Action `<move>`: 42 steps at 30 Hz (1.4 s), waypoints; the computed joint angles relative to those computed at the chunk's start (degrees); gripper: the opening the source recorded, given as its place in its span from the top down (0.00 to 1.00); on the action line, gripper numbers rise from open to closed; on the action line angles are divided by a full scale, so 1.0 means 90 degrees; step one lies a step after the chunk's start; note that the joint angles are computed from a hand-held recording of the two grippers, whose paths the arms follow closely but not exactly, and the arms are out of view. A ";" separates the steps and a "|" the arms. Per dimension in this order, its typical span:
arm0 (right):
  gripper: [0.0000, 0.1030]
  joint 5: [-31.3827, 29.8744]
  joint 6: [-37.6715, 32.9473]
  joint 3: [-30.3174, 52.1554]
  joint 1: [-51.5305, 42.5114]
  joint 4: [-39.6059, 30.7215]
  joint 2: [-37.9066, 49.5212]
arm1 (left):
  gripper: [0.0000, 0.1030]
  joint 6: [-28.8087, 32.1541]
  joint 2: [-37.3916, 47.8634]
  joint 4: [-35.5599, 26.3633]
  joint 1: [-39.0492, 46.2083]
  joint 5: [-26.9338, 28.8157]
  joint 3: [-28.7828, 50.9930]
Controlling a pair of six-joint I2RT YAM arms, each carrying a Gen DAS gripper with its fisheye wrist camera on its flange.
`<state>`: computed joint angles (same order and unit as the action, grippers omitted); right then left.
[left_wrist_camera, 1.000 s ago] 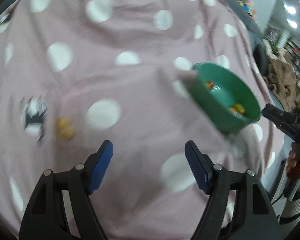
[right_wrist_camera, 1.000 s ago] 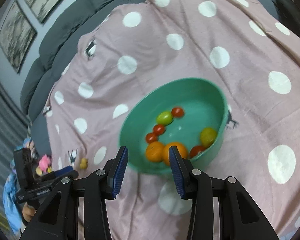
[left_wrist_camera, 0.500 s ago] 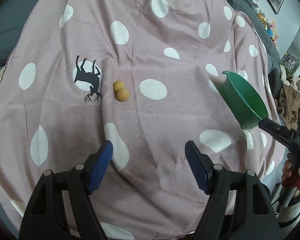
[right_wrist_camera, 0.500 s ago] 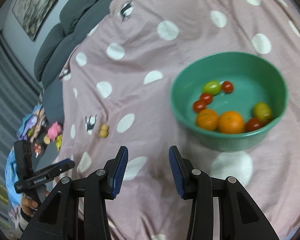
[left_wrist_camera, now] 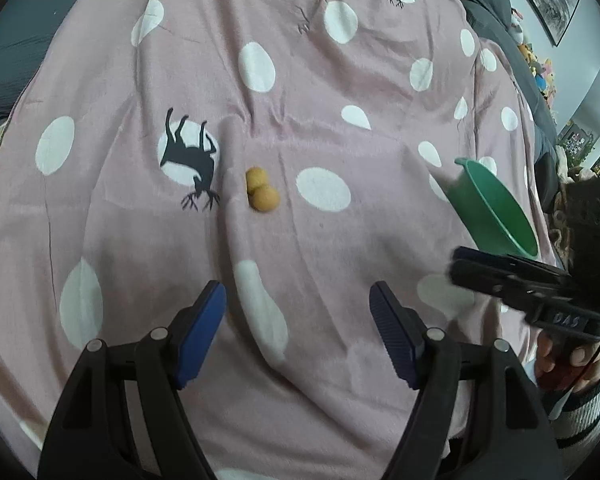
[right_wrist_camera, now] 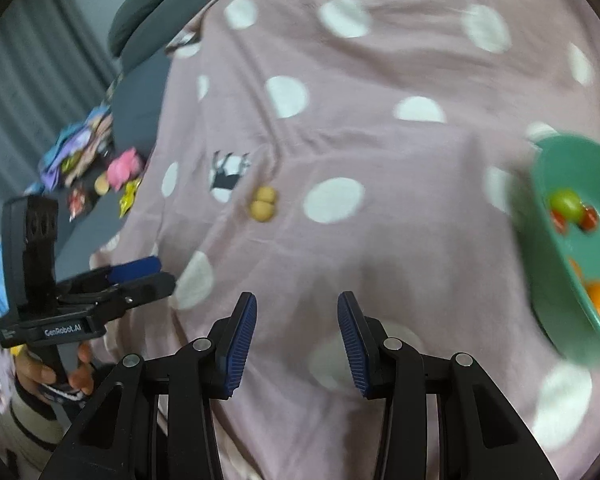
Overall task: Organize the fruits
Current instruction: 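Move both tools back toward the two small yellow tomatoes, then grasp a yellow tomato with the right tool while the left tool grasps the other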
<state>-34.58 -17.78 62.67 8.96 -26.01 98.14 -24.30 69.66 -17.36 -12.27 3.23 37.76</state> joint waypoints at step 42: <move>0.71 0.1062 0.0439 0.4679 0.1359 -0.1341 0.3810 | 0.41 0.1492 0.1856 0.0551 0.1095 0.0697 0.1372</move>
